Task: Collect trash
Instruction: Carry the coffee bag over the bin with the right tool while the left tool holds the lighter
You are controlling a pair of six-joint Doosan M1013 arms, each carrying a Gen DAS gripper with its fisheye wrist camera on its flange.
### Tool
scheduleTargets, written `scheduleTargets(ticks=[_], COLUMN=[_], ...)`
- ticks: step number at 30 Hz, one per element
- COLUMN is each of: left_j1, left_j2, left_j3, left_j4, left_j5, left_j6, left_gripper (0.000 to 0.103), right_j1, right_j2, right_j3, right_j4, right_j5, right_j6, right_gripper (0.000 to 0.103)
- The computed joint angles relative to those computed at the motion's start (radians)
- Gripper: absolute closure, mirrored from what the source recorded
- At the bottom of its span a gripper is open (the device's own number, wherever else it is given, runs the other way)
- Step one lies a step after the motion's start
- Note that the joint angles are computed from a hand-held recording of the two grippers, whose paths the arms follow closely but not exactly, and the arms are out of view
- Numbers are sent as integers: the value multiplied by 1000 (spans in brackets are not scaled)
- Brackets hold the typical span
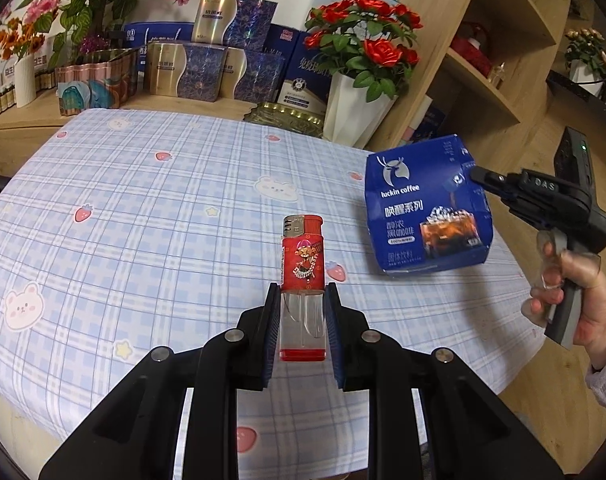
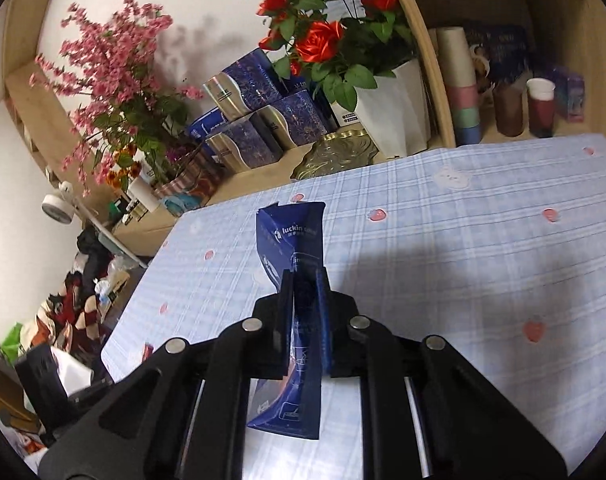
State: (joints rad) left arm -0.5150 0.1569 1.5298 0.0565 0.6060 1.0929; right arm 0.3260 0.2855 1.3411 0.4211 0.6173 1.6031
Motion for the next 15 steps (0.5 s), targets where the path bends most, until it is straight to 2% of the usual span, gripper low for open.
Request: scheduleTargets(ticks=[15], left_j1=[-51], left_j2=[-116], left_j3=[108], left_j4=[67], left_j5=[-23], left_j6=[-57], left_gripper=[81], right_j1=[52], right_j2=[-148], right_j3=[142], right_j4=[-49], right_j5=[5], right_j6=[-12], right_gripper=[88])
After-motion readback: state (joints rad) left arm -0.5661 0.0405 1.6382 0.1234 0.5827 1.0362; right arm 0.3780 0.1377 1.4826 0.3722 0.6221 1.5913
